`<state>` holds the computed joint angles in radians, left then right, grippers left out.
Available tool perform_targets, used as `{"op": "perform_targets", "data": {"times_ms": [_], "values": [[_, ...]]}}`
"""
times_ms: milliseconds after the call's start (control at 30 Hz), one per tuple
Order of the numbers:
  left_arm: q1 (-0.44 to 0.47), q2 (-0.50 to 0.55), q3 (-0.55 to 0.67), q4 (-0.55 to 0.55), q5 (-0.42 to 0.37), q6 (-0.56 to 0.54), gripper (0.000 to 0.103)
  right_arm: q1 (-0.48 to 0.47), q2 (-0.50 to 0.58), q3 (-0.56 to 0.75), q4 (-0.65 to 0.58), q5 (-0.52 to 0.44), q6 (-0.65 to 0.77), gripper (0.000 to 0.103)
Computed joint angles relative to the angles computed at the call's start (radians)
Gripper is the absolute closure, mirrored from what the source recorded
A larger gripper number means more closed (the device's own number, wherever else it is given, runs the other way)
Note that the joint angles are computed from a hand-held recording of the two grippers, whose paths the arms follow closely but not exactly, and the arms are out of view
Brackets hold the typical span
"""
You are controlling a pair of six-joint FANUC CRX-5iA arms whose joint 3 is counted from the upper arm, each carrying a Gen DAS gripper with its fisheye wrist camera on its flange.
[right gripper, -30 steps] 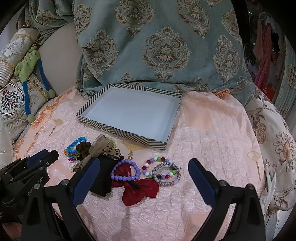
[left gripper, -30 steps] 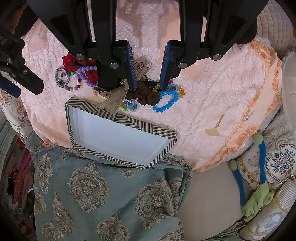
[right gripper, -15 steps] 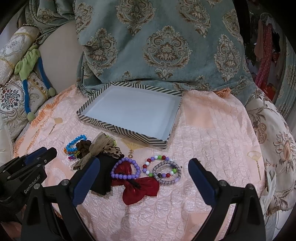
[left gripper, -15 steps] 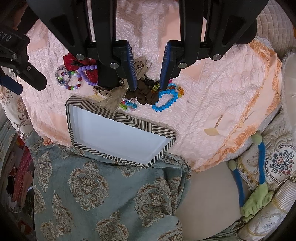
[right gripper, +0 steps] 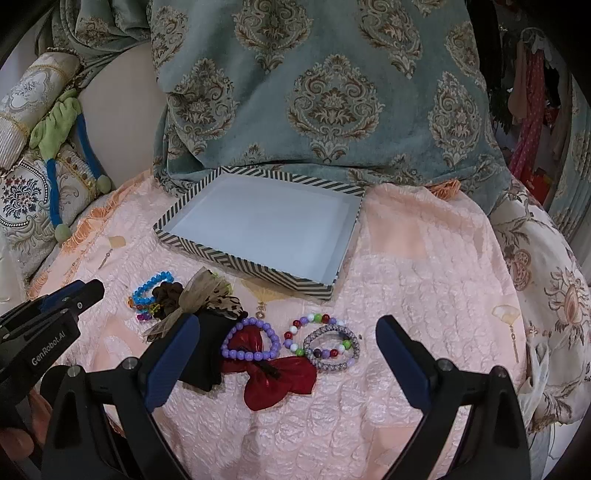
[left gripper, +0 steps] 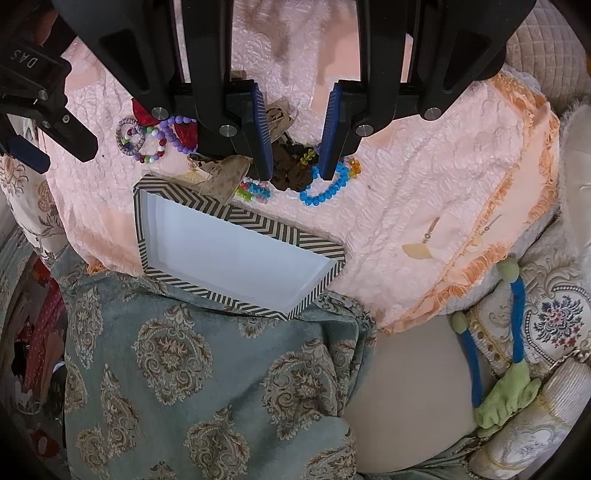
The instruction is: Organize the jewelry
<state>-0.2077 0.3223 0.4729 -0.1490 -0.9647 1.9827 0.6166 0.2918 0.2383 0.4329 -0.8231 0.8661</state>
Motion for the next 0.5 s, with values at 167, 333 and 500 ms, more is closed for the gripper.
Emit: {"op": "perform_targets", "data": {"times_ms": [167, 333, 500], "values": [[0.0, 0.003, 0.007, 0.002, -0.007, -0.003, 0.094, 0.0, 0.0, 0.004, 0.001, -0.001, 0.003, 0.004], [-0.003, 0.0, 0.0, -0.002, -0.002, -0.002, 0.094, 0.0, 0.001, 0.007, -0.003, -0.005, 0.005, 0.004], [0.0, 0.007, 0.005, 0.005, -0.017, -0.005, 0.094, -0.001, 0.005, 0.011, -0.011, -0.013, 0.012, 0.004]]}}
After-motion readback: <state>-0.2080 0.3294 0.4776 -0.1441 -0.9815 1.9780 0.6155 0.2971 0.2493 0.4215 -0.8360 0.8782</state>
